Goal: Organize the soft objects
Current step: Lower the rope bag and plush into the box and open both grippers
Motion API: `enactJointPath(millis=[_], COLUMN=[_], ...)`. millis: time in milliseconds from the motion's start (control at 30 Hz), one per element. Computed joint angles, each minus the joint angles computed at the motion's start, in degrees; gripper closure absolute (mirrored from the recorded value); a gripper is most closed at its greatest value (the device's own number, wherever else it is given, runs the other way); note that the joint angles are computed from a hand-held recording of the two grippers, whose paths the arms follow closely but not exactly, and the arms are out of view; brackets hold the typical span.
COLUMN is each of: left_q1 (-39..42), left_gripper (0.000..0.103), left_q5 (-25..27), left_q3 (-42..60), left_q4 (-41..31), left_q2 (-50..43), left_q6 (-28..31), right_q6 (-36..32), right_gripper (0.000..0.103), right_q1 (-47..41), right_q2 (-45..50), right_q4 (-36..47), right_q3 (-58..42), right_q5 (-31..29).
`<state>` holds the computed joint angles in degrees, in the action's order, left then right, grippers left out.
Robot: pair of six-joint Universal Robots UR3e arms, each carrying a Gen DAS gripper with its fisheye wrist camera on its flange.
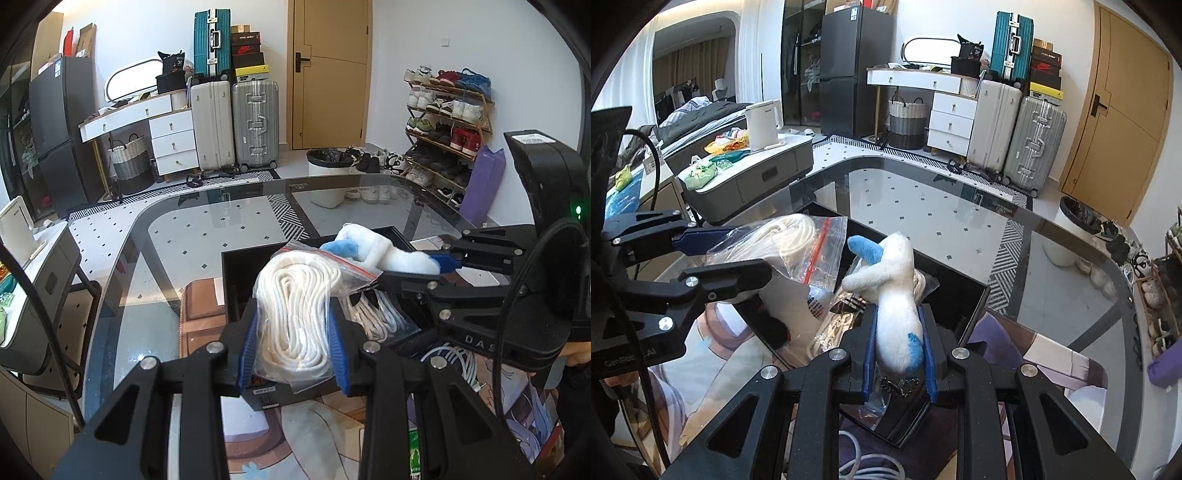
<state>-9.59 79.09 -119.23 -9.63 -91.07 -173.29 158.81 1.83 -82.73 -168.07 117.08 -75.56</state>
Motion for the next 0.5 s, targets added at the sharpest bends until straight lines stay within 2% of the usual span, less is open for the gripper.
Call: enactJointPath(millis=[267, 367, 467, 500], left_q1=[-1.19, -3.11, -3.49, -3.53], left_gripper=[0.07, 0.07, 0.07, 0.07], left_q5=[0.92, 3.58, 3.64, 3.7], left_q3=[1.75, 2.29, 2.75, 2.94], left_q4=[1.0, 2.19, 1.26, 0.87], left_q2=[-3.35, -5.01, -5.77, -6.02], left_q6=[-0.07, 0.04, 0.24, 0.22], right_q6=[-0.61, -0.13, -0.58, -0.79], right_gripper=[0.082, 0.082, 0.075, 0.07], right_q1=[0.08, 0.18, 0.48, 0.71], right_q2=[0.97, 0.57, 0.29, 0.4], right_q4=[0.18, 0.72, 1.36, 1.54], right_q3=[-0.23, -0.17, -0.08, -0.3], right_q5=[-1.7, -1.94, -1.86, -1.8])
